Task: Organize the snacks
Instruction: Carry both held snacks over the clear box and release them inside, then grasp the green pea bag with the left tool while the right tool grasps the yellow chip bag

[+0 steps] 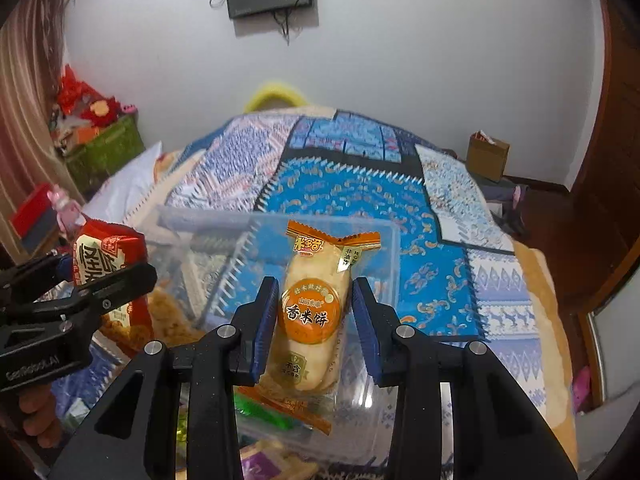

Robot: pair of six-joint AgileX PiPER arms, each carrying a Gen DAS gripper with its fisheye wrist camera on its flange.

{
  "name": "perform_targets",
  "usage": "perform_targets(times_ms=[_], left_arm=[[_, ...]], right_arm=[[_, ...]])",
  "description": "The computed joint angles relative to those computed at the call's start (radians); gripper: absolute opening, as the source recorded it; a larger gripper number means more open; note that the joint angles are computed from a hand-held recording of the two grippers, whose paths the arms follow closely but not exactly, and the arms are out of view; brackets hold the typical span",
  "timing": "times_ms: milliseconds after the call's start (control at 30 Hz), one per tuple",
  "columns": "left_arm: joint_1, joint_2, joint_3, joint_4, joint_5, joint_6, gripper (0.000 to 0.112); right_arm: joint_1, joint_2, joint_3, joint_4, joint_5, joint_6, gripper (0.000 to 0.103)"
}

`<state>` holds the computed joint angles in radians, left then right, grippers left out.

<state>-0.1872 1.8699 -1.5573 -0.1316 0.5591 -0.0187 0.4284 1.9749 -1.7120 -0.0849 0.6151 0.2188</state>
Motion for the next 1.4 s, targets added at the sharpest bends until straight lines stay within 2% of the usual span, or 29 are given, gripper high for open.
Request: perform_targets(times_ms=[233,400,500,700,867,1000,1233,1400], left_arm=[[-0.008,0.071,-0.074,0.003,0.081,-0.020,0.063],[-0.014,0.070,-0.084,0.030,0.098,-0.046,0.065],[-0.015,0.049,-0.073,0.038,0.101,-0.046,0.066],[-0.006,-0.050,0.002,0.049,0.080,-0.051,0.066],[0.012,-0.161,0.090,0.050,0.060,-0.050,0.072],[0.024,-0.246,0.168,0.074,0.057,-0.046,0.074],[0.059,-0.383,0.338,0.084,0.045,-0.021,0.078],[0.093,-0.461,0.477,0.068,0.042,0.005,0.078]], right_arm=[[-0.008,0.037,-0.024,0.048,0.041,-0.048,0.035],[-0.006,0.047,-0.037,0.047,0.075,-0.052,0.035],[-0.008,0.036,-0.030,0.061,0.085,-0.053,0.039],[-0.001,-0.069,0.068,0.057,0.028,-0.037,0.056],[0.008,-0.156,0.135,0.050,0.004,-0.021,0.061],[0.022,-0.237,0.223,0.032,-0.032,0.012,0.070],[0.059,-0.346,0.374,-0.043,-0.054,0.094,0.070],[0.067,-0.398,0.483,-0.030,-0.062,0.119,0.070]])
